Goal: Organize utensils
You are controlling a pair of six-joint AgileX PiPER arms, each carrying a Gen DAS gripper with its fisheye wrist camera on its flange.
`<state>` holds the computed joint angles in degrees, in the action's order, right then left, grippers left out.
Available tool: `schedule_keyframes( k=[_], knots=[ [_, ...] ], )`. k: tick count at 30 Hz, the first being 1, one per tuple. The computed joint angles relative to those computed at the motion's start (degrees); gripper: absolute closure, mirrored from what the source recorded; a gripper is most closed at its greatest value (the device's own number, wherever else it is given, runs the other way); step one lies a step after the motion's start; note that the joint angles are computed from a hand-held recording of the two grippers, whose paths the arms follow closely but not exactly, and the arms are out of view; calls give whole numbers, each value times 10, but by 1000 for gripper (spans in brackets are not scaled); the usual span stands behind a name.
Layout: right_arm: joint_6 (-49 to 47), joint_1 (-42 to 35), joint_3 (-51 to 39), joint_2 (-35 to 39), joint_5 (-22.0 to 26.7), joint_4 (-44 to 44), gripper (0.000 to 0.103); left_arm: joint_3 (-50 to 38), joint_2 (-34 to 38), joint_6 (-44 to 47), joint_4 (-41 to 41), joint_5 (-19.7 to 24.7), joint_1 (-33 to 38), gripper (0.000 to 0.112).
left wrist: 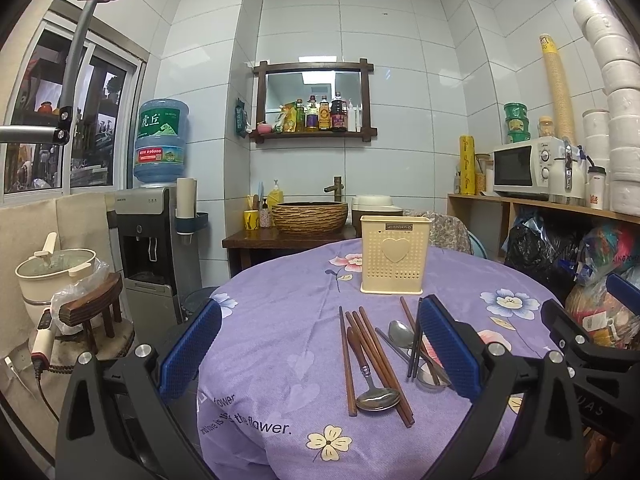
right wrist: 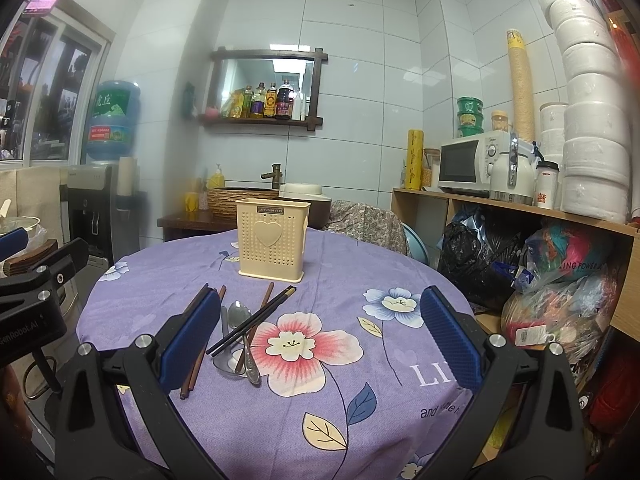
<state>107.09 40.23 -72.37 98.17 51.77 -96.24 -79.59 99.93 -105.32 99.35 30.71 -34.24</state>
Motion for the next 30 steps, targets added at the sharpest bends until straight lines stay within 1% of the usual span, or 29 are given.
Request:
schedule_keyframes(
  k=[30],
  knots=[
    [-8,-2,-1,-2,-4,3,5,-4,3,3,-1,-1,1,14]
  ],
)
